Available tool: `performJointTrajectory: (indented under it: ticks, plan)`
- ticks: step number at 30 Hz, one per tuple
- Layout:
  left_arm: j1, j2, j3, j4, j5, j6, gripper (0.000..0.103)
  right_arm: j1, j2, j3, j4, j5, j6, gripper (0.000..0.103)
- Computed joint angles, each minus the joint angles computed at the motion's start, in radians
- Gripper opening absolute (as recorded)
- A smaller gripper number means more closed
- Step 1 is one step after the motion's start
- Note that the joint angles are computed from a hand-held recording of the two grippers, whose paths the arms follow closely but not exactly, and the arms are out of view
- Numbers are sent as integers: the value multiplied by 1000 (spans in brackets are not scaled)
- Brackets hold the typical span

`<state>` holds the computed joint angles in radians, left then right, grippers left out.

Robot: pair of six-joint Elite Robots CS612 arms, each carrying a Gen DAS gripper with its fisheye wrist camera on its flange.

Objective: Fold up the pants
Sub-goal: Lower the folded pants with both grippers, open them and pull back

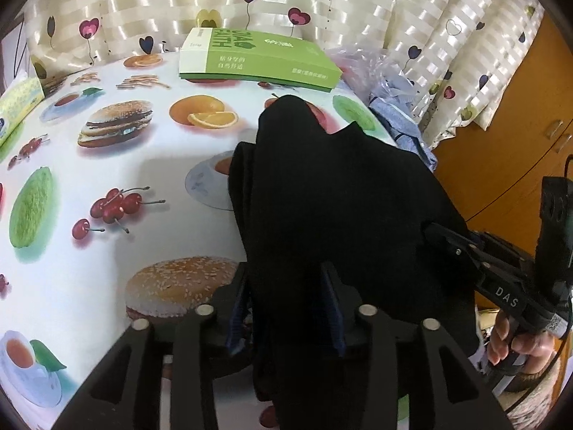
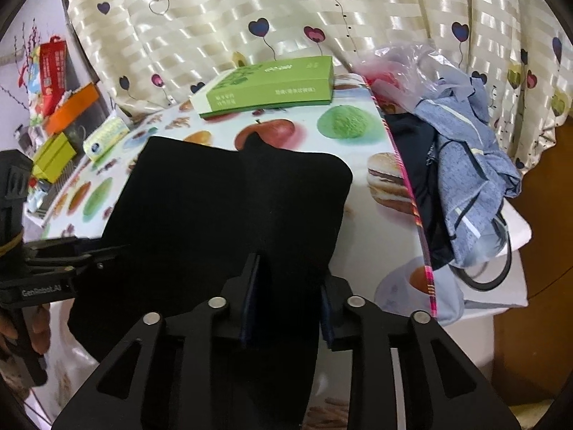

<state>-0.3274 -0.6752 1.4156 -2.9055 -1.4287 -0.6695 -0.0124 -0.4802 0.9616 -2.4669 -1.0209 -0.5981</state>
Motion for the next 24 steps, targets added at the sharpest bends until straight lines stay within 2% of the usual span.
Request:
performJointTrajectory:
  ticks: [2,5,7,10,13,18,22,24]
  plan:
    - [-4,2,-1,11,30,9,54,1,0,4,-12,-10,-4,33]
    - [0,4,0,3,27,-1,60,4,1,6,-27,-31,-5,37]
    - [1,5,0,3,30,-5,63,7,-1,16,-60,-63,3,46]
    - [1,5,0,6,39,-4,65,9,-13,39,-99,-94,16,47]
    - [-4,1,7,8,65,-1,66,4,-40,90,-181,-92,44,47]
    - [-25,-26,45,8,164,-9,67,-11,-103,198,-253,-42,67,47]
    - [-43,-57,99,-23,189,-7,67,-19,-153,294,-308,-38,84,47]
    - [-61,-71,126,-22,241,-6,67,-21,-173,340,-341,-49,85,47]
